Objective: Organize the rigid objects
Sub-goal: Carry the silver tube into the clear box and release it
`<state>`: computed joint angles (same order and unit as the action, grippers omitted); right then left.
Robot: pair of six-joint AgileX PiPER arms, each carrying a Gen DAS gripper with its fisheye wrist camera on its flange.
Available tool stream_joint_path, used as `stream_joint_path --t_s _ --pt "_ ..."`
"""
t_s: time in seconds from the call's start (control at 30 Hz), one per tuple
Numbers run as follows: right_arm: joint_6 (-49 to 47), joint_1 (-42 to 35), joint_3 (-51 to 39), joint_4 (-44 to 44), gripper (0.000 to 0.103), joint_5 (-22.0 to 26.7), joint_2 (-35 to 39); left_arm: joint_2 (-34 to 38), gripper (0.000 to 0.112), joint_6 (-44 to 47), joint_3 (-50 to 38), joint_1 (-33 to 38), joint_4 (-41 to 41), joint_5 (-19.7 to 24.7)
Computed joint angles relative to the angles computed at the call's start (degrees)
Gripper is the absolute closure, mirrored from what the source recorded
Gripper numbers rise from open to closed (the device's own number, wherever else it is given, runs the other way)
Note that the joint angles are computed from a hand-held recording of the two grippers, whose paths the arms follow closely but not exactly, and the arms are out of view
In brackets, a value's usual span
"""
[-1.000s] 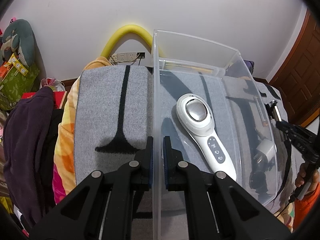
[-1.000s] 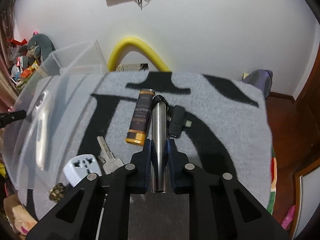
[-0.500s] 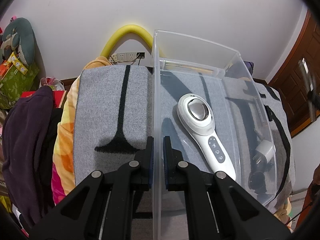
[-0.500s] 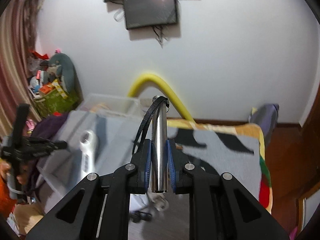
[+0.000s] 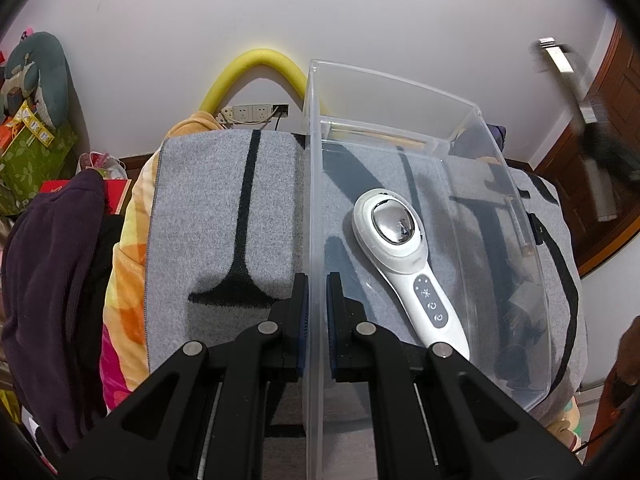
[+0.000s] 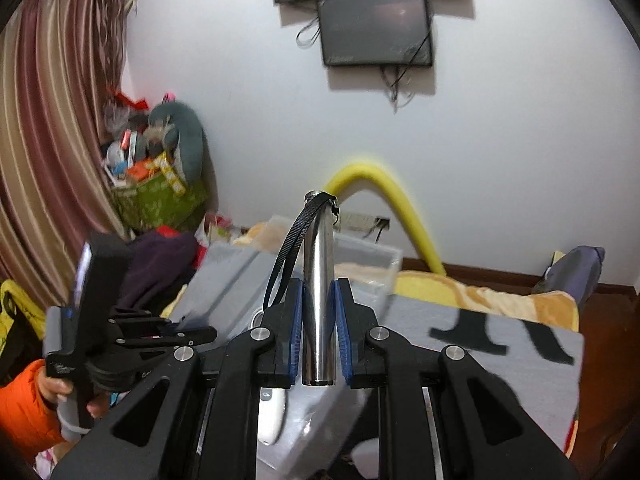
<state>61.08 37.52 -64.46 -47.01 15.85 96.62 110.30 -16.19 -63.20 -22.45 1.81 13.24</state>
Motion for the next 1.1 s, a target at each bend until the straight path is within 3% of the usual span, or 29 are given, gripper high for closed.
stream_joint_path --t_s 0.13,0.3,0.63,0.8,0.93,1.1 --pt "-8.48 0.74 -5.69 7.03 0.089 3.05 6.84 0.0 0.106 -0.12 -0.01 -0.02 0.12 -0.02" --pt "-10.74 2.61 -12.86 6.57 0.089 9.3 14.85 0.13 0.106 1.26 -0.12 0.23 -1.25 -0.08" --pt "-18.67 2.9 -21.04 12.56 0.089 17.11 21.52 0.29 0.106 3.77 -0.16 0.6 -3.71 -0.43" --pt "-18.93 3.13 -20.07 12.72 0.088 17.0 20.75 0.17 0.106 4.13 -0.1 0.64 -4.0 -0.35" --pt "-18.27 2.93 -17.72 12.36 0.073 15.25 18.48 0.11 0.106 3.5 -0.04 0.54 -3.47 -0.37" --pt "-15.66 2.34 -11.06 10.57 0.07 11.49 12.53 0.1 0.106 1.73 -0.08 0.25 -1.72 -0.19"
